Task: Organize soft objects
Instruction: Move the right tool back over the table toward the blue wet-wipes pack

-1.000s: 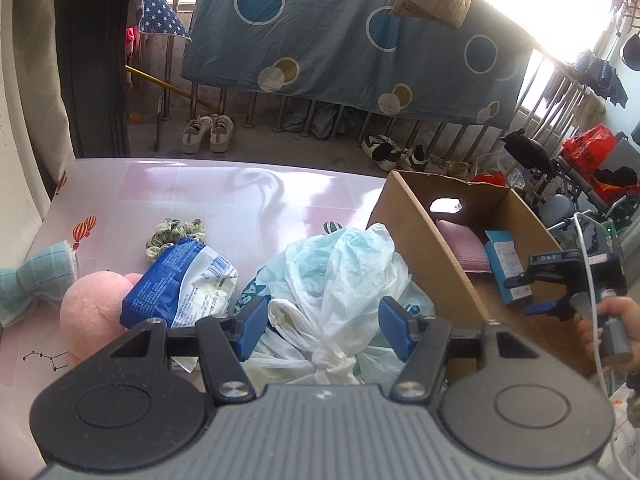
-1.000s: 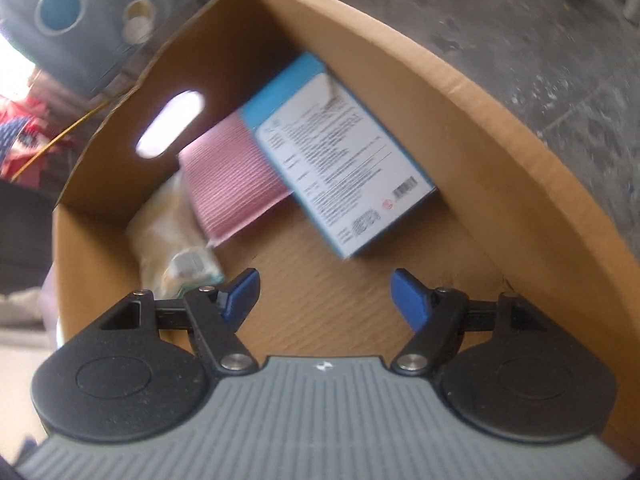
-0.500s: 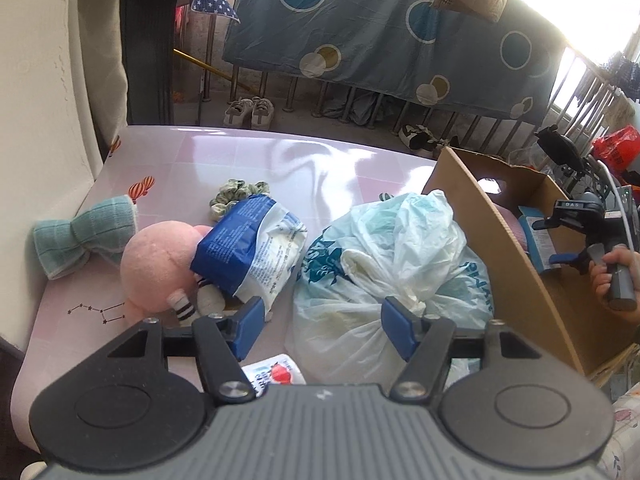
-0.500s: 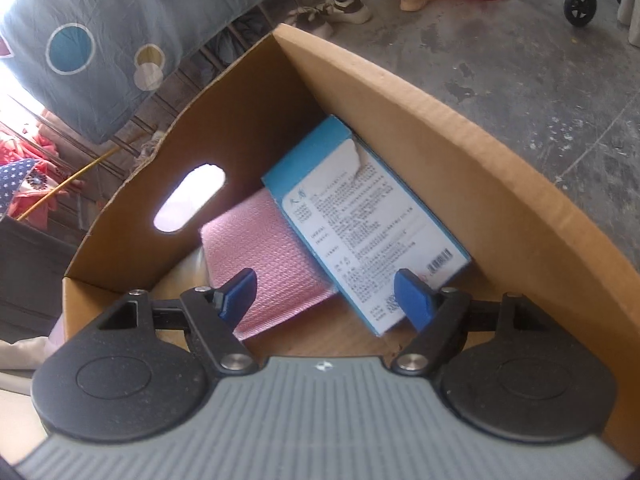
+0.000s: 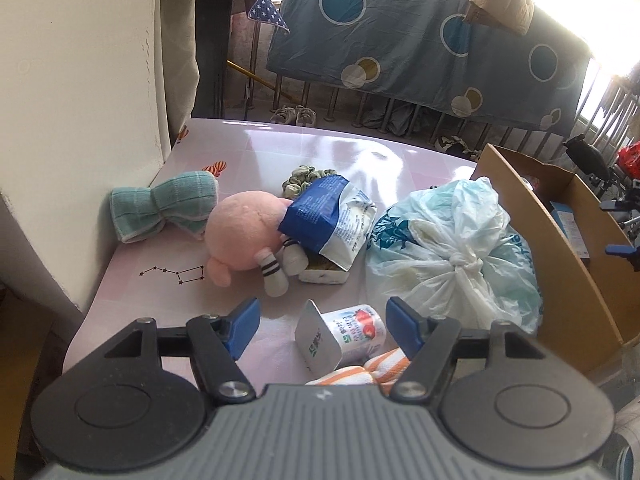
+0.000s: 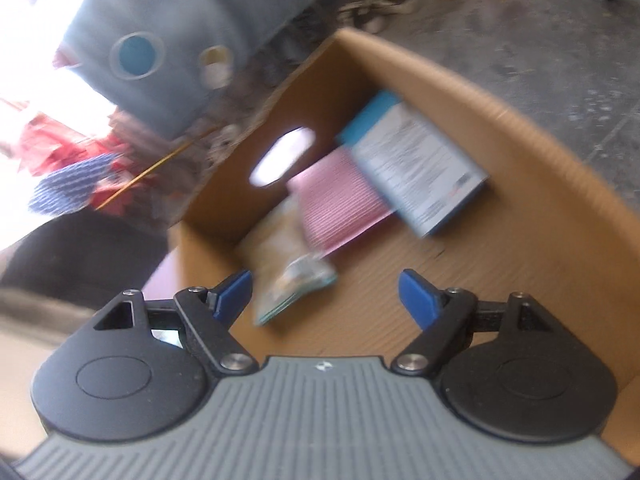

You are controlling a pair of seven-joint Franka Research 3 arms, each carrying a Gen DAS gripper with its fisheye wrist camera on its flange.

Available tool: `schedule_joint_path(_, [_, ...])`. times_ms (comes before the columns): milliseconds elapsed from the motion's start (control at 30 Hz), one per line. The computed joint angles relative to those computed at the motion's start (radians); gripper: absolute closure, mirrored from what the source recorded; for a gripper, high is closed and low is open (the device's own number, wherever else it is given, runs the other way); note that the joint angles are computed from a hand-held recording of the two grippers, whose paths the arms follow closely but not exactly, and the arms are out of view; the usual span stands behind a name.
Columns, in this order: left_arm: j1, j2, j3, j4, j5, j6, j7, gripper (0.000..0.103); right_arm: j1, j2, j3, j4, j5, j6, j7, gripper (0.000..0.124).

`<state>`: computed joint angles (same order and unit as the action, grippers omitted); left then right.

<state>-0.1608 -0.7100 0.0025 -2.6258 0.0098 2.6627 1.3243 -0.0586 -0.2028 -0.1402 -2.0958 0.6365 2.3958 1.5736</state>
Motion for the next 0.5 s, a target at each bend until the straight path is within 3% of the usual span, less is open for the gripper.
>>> schedule_joint_path(233, [0.069, 0.01, -0.049, -0.03, 0.1, 0.152, -0.026, 0.038, 0.135, -0.084, 0.0, -0.012, 0.292, -0.135, -0.194, 0.043])
schedule_joint_path(400, [0.082, 0.084, -0.044, 0.004, 0.139, 0.223, -0.037, 0.043, 0.227, 0.008, 0.059, 0.08, 0.427, -0.203, -0.26, 0.046])
schedule_joint_path(500, [0.068, 0.148, -0.024, 0.033, 0.139, 0.257, -0.026, 0.048, 0.255, 0.105, 0.11, 0.158, 0.409, -0.219, -0.225, 0.047])
